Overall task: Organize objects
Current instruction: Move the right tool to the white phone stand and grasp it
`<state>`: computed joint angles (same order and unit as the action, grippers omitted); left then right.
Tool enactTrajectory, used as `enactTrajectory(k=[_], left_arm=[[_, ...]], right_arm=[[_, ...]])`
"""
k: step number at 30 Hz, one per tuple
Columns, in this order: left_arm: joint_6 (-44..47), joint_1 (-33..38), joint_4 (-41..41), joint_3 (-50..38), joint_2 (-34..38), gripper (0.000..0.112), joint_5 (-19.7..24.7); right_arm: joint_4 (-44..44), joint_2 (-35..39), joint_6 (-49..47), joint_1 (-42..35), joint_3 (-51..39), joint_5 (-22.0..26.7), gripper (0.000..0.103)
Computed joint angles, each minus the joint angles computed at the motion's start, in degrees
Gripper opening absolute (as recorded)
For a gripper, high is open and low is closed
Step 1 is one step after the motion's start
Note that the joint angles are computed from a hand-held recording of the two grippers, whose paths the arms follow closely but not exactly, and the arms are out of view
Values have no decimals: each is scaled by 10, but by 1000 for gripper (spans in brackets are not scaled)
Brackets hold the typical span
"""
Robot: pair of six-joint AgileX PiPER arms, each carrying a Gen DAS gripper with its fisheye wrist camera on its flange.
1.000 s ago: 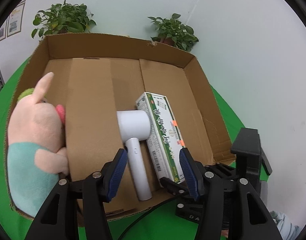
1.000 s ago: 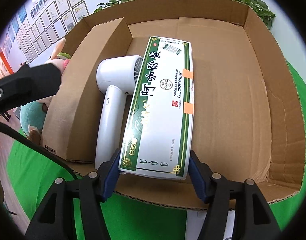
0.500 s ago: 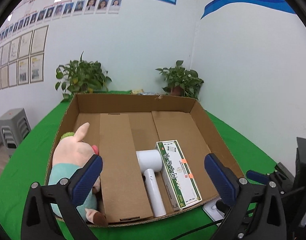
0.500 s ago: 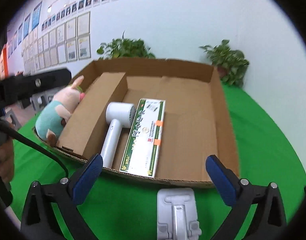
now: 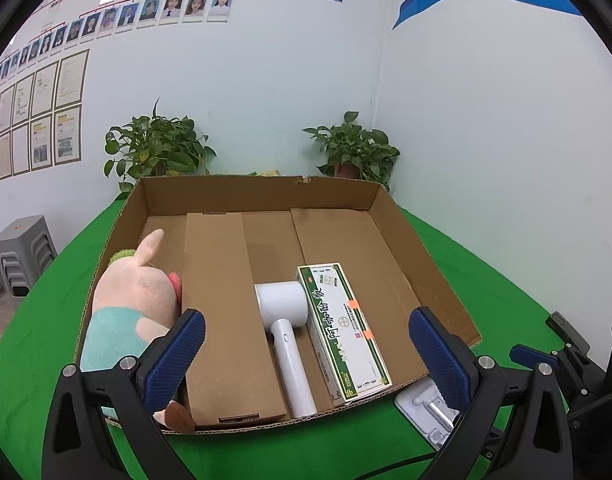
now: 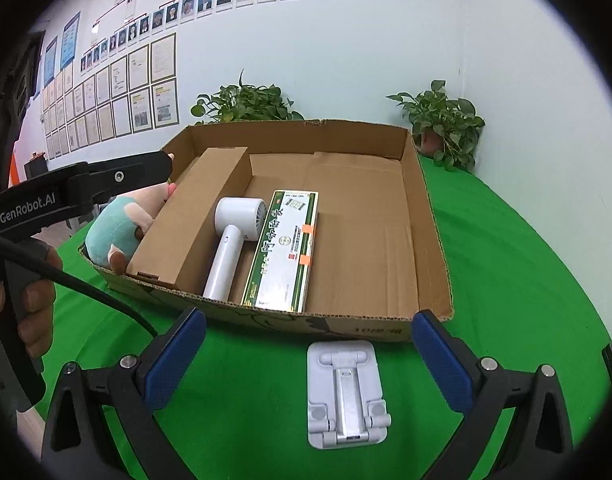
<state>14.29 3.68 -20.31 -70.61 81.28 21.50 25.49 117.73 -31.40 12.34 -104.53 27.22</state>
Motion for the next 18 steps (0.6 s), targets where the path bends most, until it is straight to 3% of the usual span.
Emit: enactTrajectory(k=[8,11,15,18], left_arm=[[1,-9,1,25,-6,102,-13],[39,-10,-23,37,-13,102,-18],[126,8,-81,47,-22,102,5],[195,32,-132,48,-20,102,39]], right_arm=[[82,-11,-62,-14,35,-17,102],[98,-2,-81,-24,23,7,102],[188,17,-181,-64,20,86,102],[179,20,-224,-87,52,88,102]])
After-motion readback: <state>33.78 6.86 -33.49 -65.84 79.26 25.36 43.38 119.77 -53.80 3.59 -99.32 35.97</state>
